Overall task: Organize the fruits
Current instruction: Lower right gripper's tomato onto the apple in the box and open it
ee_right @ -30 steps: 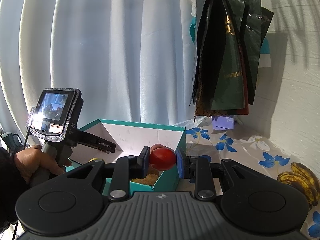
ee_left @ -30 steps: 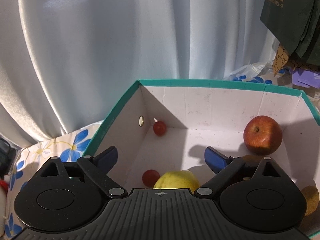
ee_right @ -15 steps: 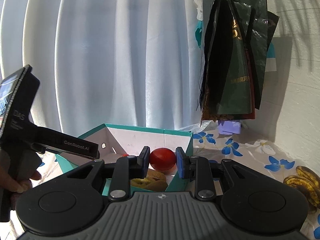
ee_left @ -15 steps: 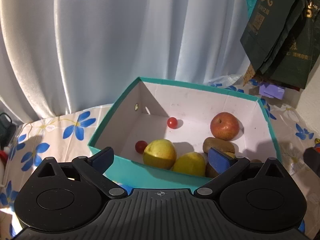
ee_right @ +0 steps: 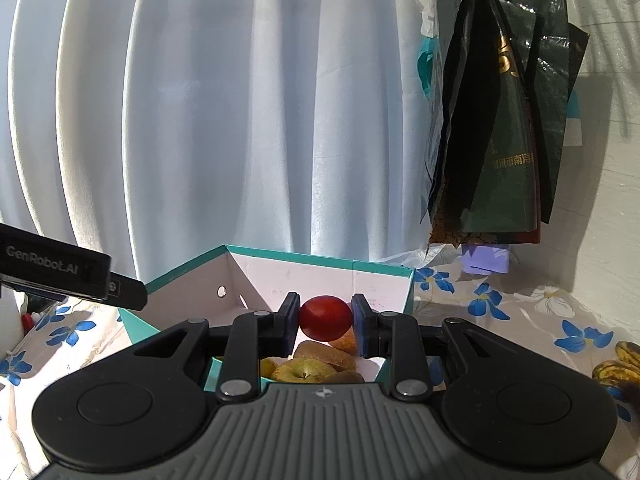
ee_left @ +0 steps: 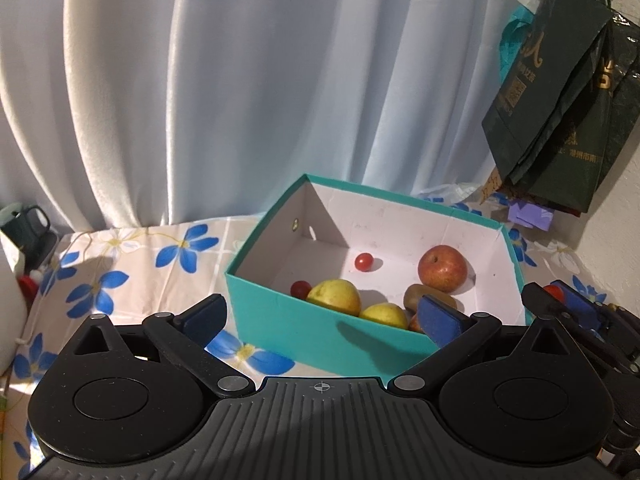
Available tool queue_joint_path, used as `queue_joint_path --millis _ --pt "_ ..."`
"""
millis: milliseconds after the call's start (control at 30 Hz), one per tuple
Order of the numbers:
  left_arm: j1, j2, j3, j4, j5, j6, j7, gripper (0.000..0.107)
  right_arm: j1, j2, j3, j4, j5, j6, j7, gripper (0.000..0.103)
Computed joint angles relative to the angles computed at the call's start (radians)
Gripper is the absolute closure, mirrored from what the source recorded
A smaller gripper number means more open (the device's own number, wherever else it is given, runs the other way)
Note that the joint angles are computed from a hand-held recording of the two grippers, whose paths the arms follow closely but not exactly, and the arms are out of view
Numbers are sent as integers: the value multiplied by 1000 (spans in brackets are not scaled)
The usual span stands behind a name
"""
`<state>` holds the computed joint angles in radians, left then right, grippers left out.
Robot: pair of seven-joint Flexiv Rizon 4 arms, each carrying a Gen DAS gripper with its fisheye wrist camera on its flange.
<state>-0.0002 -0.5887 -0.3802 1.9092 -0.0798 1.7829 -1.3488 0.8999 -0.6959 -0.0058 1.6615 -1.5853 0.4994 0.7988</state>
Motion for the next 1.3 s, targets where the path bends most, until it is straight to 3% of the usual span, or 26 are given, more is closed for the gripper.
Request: queue_joint_path --millis 600,1000,1300 --pt "-219 39 275 14 -61 -16 -20 4 -36 -88 -51 -93 43 146 -55 76" --pt "-285 49 359 24 -85 -32 -23 4 -47 -132 -79 -137 90 238 -117 76" --pt "-316 60 399 33 -89 -35 -32 4 -31 -146 -103 -147 108 217 -139 76"
